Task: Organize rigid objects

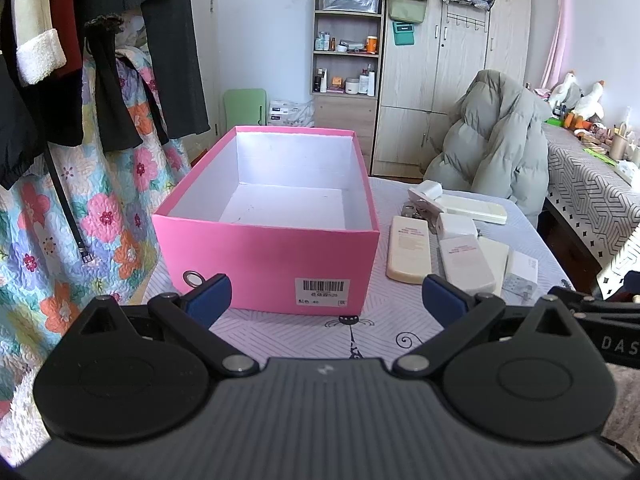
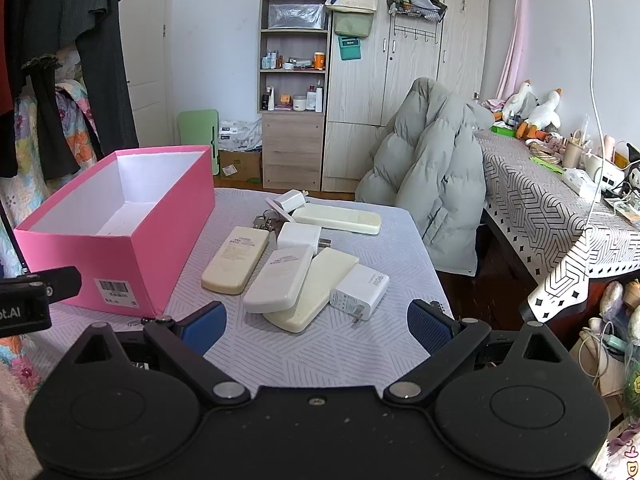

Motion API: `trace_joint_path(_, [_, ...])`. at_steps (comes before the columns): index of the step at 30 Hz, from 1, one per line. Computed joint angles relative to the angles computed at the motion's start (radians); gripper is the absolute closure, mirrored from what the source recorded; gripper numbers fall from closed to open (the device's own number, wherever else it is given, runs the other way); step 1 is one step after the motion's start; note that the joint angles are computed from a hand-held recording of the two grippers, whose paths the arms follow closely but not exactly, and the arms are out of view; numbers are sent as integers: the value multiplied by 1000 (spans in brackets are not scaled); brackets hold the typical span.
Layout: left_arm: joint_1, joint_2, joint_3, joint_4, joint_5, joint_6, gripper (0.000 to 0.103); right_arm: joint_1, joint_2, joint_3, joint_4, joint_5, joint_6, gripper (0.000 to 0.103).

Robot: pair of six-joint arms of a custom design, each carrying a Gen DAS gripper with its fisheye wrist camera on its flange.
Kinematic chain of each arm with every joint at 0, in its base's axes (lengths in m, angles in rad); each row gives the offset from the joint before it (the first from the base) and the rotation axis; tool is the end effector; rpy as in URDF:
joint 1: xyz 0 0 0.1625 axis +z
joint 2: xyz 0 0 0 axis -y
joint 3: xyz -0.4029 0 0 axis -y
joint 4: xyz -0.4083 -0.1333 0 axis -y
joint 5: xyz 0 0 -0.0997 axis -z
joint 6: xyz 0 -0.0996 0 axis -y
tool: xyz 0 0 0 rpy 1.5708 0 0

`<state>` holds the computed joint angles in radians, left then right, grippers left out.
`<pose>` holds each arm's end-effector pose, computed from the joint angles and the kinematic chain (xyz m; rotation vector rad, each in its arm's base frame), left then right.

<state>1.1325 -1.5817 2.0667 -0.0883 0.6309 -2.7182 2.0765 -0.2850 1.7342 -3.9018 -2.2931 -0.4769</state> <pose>0.0354 -0.4280 0.2604 0.2103 1.9961 -1.2722 0.3290 -0.4548 -0.1001 0.7017 -2.1542 1.0645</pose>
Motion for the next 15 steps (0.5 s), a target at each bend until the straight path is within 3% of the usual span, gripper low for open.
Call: trace_joint_path(15, [1, 12, -2, 4, 6, 0, 0, -3, 5, -3, 2, 1, 0, 4])
